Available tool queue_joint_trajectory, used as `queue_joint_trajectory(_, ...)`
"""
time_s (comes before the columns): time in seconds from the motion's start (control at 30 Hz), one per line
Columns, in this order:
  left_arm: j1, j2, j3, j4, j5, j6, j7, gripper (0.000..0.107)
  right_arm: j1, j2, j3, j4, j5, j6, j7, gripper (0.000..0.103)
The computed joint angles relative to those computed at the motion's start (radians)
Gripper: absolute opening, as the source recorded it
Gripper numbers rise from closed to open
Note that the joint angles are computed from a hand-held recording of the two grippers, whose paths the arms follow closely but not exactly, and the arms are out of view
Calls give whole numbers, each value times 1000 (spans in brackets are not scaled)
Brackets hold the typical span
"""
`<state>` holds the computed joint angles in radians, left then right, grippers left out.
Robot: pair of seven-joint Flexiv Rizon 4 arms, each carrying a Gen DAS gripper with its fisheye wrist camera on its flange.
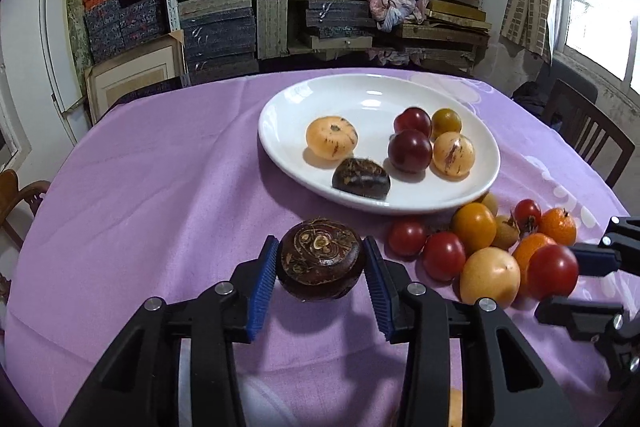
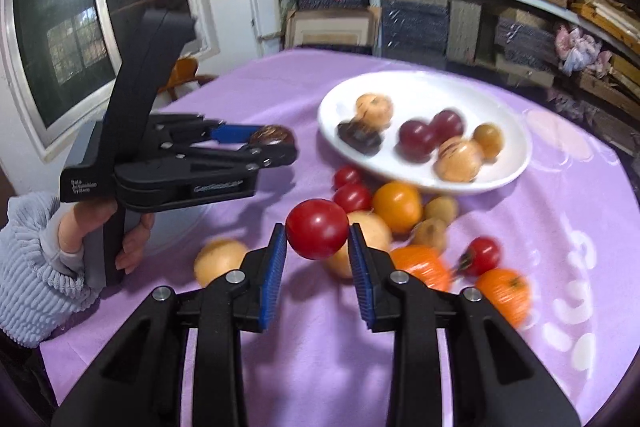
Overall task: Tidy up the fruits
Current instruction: 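Lower the brown fruit and the tomato onto the white plate, opening both tools, then move the left tool to the pale yellow pear and close on it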
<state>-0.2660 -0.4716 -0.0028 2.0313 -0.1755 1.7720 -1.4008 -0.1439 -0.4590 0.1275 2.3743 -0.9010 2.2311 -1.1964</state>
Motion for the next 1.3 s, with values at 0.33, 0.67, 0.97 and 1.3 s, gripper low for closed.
queue_joint_trajectory(0.33,-72,-107,63,-306,-9,-205,-27,43,1,-63,-6,-297,29,-255,143,31)
queue_joint_trajectory(0.67,-40,-220,50,-524,51,-361,-120,71,2,-171,78,-449,164,-363,31,67)
queue_joint_trajectory(0.97,73,-51,-65,-219,19,-138,-130,96,-32,-61,31,-218,318,-81,-58,98)
queue_joint_trajectory(1.3,-125,110,114,157,67,18,-75,97,-190,-101,-5,-92,251,112,170,99)
